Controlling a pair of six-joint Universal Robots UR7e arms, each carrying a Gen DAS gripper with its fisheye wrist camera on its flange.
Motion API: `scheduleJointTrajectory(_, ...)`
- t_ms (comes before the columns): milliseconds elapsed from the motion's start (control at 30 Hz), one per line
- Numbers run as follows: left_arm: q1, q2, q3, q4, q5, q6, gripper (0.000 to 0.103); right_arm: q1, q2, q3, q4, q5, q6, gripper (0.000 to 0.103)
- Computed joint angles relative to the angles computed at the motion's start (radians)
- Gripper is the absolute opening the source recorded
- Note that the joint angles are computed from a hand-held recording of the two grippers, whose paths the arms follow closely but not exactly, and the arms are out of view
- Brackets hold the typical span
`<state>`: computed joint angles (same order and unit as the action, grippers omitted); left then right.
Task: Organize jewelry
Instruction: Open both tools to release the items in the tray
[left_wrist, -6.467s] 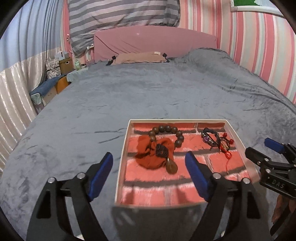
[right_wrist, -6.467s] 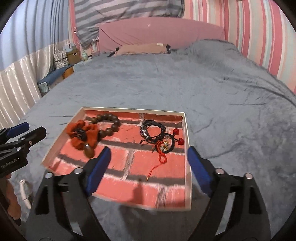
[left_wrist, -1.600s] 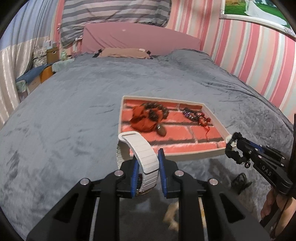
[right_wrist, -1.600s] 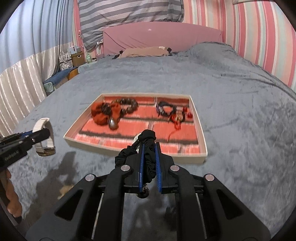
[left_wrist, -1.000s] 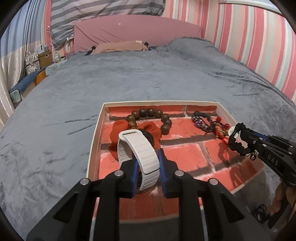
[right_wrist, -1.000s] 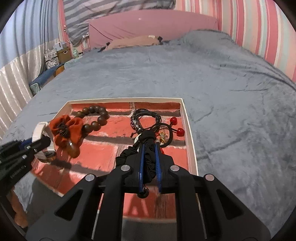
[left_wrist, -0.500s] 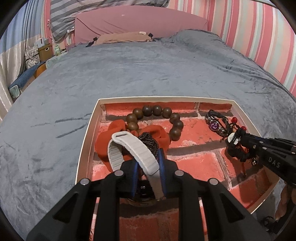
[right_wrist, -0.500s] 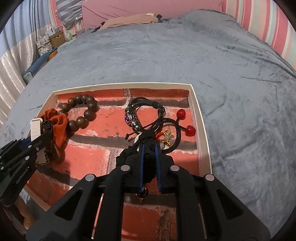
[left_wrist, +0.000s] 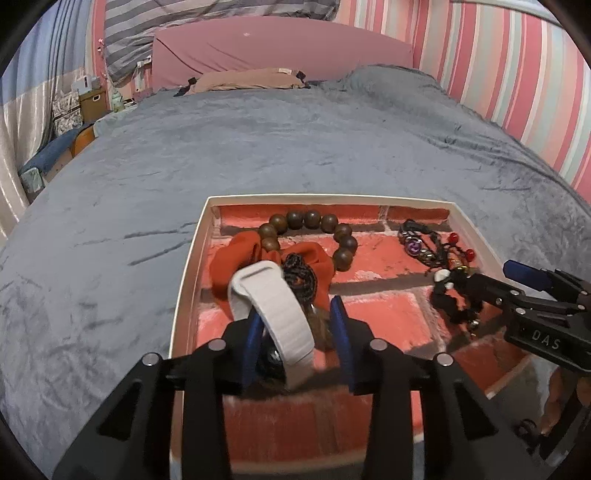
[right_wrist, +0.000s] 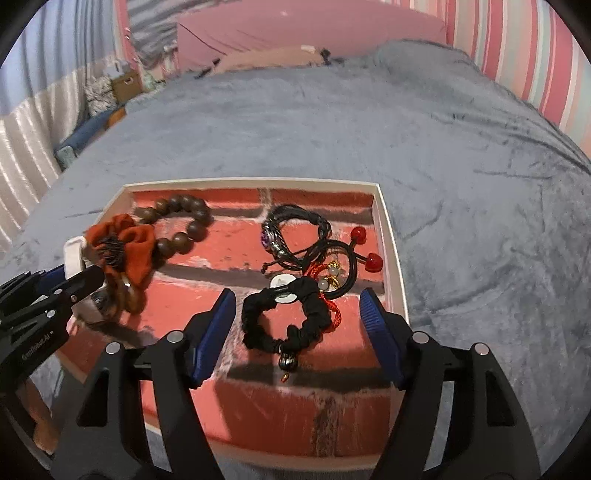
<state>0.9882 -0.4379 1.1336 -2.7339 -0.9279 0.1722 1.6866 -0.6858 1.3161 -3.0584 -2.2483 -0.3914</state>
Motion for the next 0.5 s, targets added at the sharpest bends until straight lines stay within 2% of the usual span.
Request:
scheduleJointTrajectory(100, -0.015, -0.053, 0.091, -0.068, 0.0, 0.005, 0.048, 0.001, -0.039, 0.073, -0.079, 0.046, -0.022, 0.077)
scheduleJointTrajectory(167, -0.033, -0.088, 0.166, -0.168, 0.02, 0.046, 0.063, 0.004, -0.072, 0.133, -0.136, 0.068, -0.028, 0.079)
scheduleJointTrajectory(300, -0.063, -0.153, 0.268, -0.237, 0.023, 0.063, 0.066, 0.018, -0.124, 0.229, -0.229, 0.095, -0.041, 0.082)
scheduleJointTrajectory(500, -0.101, -0.25, 0.415, -0.319, 0.035, 0.046, 0.074, 0.058, -0.189, 0.357, -0.382, 0.078, -0.079, 0.09)
